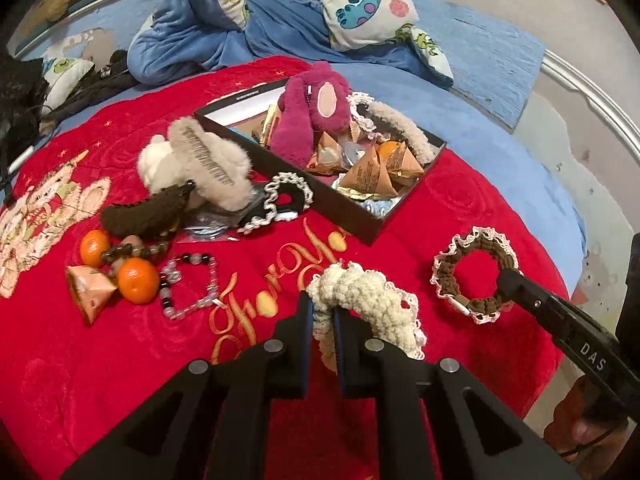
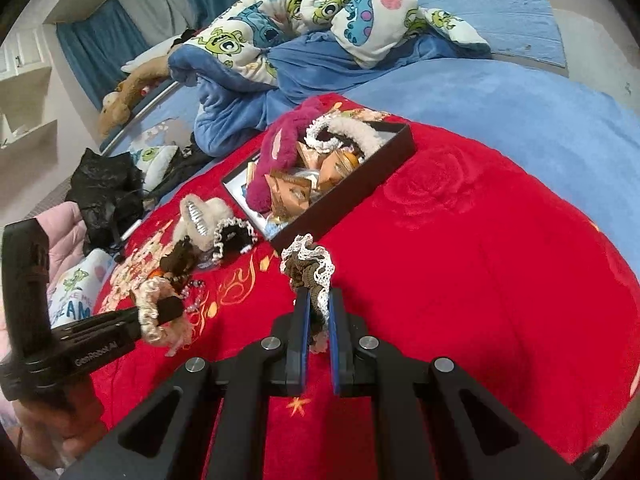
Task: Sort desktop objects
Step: 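Lift and carry the scrunchie with left tool while right tool carries the hair tie toward the tray, then lower the scrunchie into the tray and open left tool while right tool releases the hair tie there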
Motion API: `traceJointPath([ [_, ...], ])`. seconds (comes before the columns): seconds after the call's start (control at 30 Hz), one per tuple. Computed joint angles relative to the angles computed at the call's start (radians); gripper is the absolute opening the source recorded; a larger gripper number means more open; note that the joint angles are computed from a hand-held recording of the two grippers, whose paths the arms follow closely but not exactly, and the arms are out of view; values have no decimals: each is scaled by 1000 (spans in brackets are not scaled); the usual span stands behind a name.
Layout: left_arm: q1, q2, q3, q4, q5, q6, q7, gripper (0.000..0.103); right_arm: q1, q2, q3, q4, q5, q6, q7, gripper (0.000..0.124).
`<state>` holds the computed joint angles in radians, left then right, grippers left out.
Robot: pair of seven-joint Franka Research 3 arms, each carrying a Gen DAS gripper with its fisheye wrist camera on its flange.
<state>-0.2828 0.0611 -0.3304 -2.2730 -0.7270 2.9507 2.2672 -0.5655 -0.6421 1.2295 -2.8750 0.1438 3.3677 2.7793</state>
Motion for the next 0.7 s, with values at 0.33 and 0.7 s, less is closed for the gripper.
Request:
traceJointPath([
  [0.33, -70, 130, 67, 143, 498, 53, -545, 10, -90, 226, -118, 21, -74, 206, -264, 8],
  [0.7, -122, 340, 91, 456, 786, -2, -834, 10, -153, 494, -226, 156, -82, 285, -573, 8],
])
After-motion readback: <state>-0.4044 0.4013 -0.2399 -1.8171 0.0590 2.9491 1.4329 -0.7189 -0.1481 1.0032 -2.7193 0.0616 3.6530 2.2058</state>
